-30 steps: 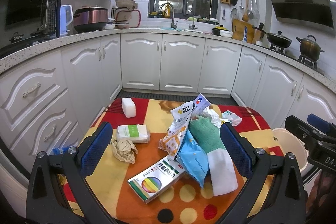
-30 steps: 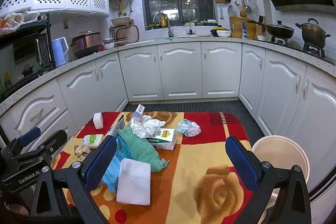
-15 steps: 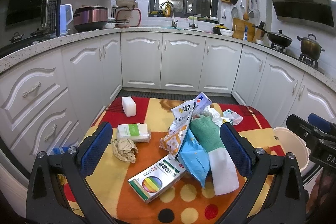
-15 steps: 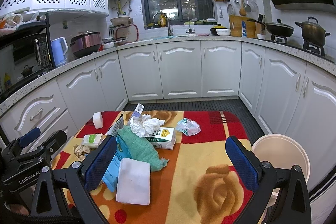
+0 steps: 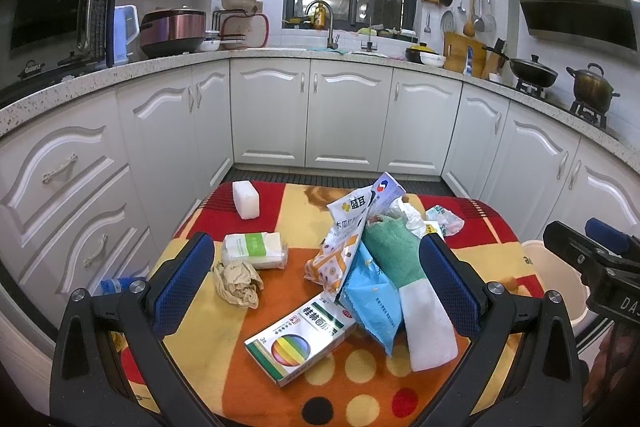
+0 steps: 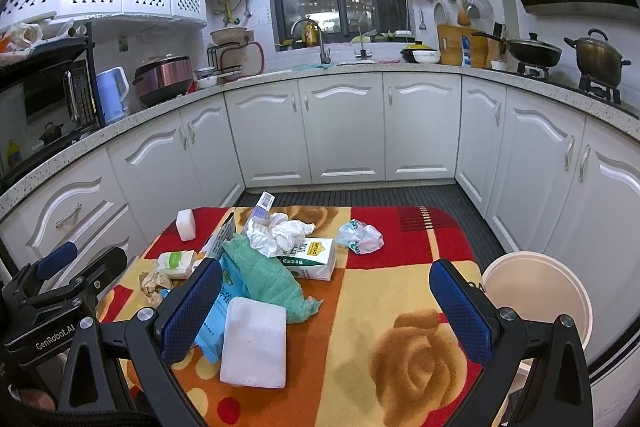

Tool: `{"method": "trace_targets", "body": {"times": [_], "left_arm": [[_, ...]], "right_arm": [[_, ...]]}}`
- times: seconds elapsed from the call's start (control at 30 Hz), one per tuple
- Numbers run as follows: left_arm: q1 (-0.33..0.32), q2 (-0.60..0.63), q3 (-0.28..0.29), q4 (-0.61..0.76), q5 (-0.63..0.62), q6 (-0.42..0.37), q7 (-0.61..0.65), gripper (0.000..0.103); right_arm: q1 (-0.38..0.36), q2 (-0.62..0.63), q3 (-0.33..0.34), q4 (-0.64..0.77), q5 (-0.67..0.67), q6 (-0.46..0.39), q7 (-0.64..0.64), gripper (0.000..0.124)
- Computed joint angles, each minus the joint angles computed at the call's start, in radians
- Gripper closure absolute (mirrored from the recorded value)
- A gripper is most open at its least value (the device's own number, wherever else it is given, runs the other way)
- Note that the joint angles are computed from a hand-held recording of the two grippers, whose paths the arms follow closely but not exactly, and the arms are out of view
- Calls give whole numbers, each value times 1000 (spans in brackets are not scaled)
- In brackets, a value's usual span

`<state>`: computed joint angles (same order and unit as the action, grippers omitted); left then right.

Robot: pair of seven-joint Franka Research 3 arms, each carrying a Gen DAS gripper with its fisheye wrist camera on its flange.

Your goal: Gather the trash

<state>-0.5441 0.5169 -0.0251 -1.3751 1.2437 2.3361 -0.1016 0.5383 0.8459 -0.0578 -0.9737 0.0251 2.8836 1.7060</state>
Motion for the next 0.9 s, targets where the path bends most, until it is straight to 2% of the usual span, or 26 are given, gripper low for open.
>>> {"method": "trace_targets", "body": {"times": [0.43,0.6,0.73,0.83,0.9], "left_arm": [[-2,9,-1,2,-8,-1,-2,1],[12,-8,-3,-38,-18,29,-6,1],[45,-38,-20,-99,-47,92,22,1],[81,-60,-37,-158,-97,157,63,1],[91,-71,-40,-194,-118,170,83,1]], "right_arm": [[-3,15,4,27,-1,-29,4,21],[-15,21,26,38,13,-53,-14,21],[-28,40,51,72,29,-102,-43,21],[-42,68,78,119,52,-161,-67,21],[-52,107,99,185,72,-225,-85,21]]}}
